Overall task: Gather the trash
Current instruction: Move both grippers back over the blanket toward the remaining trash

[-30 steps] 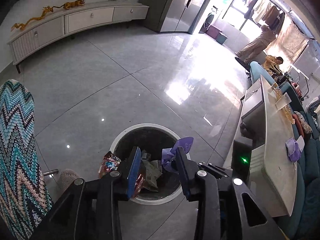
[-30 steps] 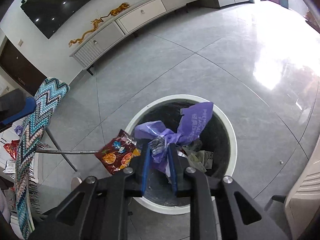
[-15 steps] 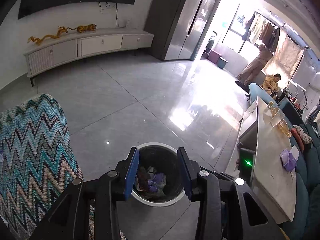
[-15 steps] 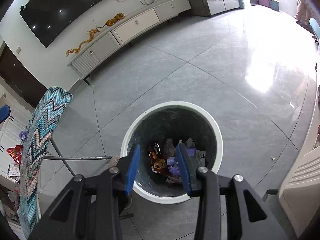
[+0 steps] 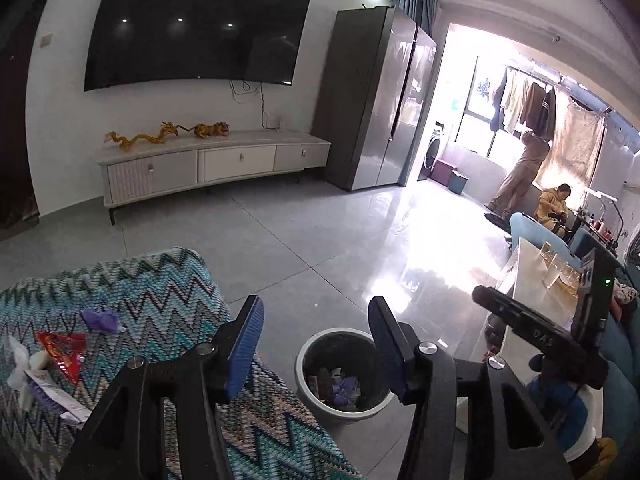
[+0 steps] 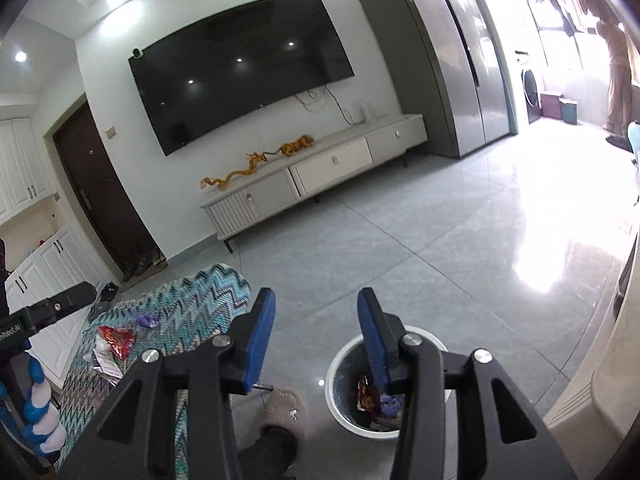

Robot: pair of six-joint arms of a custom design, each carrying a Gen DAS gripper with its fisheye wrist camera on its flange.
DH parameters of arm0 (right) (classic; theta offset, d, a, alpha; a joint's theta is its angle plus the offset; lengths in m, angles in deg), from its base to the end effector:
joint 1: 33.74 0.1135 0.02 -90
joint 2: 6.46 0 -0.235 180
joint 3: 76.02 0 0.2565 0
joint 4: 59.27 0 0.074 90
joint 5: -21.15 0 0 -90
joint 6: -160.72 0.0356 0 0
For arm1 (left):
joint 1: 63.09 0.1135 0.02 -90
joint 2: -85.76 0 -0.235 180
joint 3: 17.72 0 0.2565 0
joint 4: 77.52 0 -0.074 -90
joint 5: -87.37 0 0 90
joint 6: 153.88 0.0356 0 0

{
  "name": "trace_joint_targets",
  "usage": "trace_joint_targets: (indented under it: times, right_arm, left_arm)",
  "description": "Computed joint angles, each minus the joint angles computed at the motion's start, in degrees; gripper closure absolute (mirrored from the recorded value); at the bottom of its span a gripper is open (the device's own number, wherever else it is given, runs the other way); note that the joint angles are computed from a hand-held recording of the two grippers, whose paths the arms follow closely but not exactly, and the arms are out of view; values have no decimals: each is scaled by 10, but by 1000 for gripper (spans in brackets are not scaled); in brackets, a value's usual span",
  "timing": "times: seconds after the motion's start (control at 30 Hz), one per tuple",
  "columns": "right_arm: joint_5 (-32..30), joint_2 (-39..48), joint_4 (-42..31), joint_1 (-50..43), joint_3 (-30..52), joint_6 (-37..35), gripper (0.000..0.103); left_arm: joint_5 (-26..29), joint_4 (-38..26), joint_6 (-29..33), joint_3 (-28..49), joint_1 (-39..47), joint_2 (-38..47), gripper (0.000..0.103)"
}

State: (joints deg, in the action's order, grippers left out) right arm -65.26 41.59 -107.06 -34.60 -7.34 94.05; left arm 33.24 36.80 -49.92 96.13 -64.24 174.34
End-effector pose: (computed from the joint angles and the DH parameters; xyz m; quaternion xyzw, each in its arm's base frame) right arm 0.2004 -0.0052 0.3287 0.1947 0.8306 0.0753 0.5163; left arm 0.3240 -0.0274 0.3913 0.2416 0.8392 -0.2333 0.4277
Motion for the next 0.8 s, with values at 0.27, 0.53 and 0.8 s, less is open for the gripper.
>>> trace_joint_targets:
  times: [0.27, 0.53, 0.8]
  right_arm:
    - [203, 43, -77, 250, 168, 10, 57]
    - [330, 129, -102, 427, 297, -13, 57]
    - [296, 205, -75, 445, 336, -32, 57]
  left_arm:
    - [122, -60, 89, 50, 211, -7, 49]
    - [181, -118, 199, 159, 393, 101, 49]
    - [169, -155, 210, 297, 463, 252, 49]
